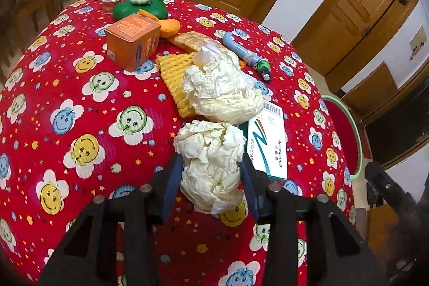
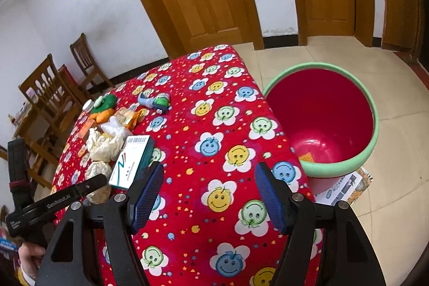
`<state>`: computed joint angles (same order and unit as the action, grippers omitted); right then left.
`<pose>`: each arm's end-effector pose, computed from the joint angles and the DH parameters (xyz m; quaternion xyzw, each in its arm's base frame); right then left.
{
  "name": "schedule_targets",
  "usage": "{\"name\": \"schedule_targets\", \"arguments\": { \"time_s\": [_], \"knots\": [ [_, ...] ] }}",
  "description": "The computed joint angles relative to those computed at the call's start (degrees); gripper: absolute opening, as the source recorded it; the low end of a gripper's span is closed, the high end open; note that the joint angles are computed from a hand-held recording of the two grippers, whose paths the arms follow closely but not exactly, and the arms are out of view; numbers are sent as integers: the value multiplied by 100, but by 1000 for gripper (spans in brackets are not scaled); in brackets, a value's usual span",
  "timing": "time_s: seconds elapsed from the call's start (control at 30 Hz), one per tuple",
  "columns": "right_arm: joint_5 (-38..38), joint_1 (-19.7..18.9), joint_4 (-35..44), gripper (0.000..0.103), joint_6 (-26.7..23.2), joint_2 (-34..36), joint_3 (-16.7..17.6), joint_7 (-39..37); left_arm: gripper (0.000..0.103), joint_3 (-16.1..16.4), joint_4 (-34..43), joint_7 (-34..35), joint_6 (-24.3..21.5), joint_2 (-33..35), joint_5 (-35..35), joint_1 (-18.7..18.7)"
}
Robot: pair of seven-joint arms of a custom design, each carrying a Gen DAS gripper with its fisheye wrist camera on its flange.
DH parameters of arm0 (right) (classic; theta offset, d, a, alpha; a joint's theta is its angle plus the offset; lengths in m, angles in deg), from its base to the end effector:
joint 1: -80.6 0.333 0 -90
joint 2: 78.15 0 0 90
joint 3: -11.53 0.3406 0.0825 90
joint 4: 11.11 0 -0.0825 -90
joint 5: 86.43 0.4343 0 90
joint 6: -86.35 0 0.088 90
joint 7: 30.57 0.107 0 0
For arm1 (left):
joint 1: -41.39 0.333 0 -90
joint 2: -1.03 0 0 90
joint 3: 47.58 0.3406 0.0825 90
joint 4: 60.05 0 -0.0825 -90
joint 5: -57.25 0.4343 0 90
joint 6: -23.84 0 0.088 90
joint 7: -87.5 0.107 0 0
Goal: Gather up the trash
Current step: 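Grasp the crumpled white paper with the left tool, then grasp the white medicine box with the right tool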
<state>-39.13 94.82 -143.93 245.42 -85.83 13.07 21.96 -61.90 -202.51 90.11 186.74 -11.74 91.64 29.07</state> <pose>0.5510 0.1222 0.4479 -0.7321 0.5765 -0.0843 0.3529 0.4501 -0.2607 0.4159 -0.8194 0.4733 -0.2961 0.1302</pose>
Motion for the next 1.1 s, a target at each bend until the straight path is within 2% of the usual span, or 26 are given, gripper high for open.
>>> {"name": "schedule_targets", "arguments": {
  "time_s": [0.23,0.57,0.77,1.1],
  "knots": [
    [-60,58,15,72,-87,-3,53,38,40,-157,-191,-402,-166,-473,356,140],
    [-25,292,198,72,-378,115,189,-102,40,-329,-409,-895,-925,-1192,796,264],
    [-284,409,331,72,-485,302,316,25,40,-238,-657,-1028,-975,-1470,764,243],
    [-989,577,497,72,-490,668,469,354,40,-286,-848,-1220,-1075,-1712,826,299]
  ]
}}
